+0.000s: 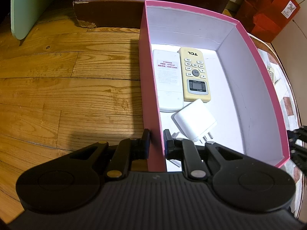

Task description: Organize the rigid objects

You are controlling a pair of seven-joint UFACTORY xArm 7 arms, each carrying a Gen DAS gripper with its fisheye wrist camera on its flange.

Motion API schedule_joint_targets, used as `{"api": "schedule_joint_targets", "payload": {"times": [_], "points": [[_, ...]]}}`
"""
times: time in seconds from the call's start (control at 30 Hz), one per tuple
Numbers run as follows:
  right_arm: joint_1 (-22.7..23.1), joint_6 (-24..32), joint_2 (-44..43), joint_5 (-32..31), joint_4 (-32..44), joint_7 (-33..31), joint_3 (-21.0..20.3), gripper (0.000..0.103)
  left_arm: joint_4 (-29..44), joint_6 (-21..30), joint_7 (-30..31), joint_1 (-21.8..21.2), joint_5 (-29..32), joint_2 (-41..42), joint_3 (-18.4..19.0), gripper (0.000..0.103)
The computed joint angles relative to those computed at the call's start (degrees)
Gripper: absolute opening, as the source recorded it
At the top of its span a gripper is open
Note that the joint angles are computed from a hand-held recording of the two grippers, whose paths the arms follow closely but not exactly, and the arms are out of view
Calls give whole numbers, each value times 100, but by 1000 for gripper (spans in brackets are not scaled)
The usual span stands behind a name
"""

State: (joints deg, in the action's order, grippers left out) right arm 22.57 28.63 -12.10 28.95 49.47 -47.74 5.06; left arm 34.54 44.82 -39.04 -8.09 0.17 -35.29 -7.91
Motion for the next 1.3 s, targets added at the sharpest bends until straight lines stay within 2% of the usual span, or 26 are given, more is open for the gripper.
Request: {"api": "schedule_joint_targets", "payload": {"times": [0.2,0.4,0.5,0.6,0.7,0.83,0.9,1.07,1.13,1.17,1.23,1.3], "points": [[91,-2,-345,396,87,49,-117,5,-4,-6,12,-4,-4,1,15,13],[433,30,-560,1049,432,-363,-269,5,-5,-8,11,0,-5,-1,11,13],[606,375,-581,1522,722,-560,-386,5,-4,-8,9,-1,-7,1,10,13],[602,863,-443,1741,1011,-536,-330,5,-7,-9,25,-2,-5,-1,17,13],[516,1166,-221,1643,1162,-340,-105,5,-23,-24,37,-3,-10,-14,23,13],[442,1317,172,1173,1297,-124,245,5,-30,-34,47,-1,-19,-17,28,13],[402,1462,444,833,1453,199,395,5,-31,-33,48,0,-21,-19,26,13],[325,1859,1013,436,1837,976,601,5,-50,-56,73,-4,-30,-33,32,13],[318,1968,1069,371,1857,1004,662,6,-59,-69,85,-8,-38,-39,38,13],[314,1980,1087,391,1868,1030,679,7,-64,-72,91,-10,-44,-45,42,13],[296,1883,1037,526,1840,1148,691,16,-72,-75,101,-11,-51,-56,44,13],[257,1869,919,804,1839,1009,644,22,-61,-63,106,-5,-39,-46,34,13]]}}
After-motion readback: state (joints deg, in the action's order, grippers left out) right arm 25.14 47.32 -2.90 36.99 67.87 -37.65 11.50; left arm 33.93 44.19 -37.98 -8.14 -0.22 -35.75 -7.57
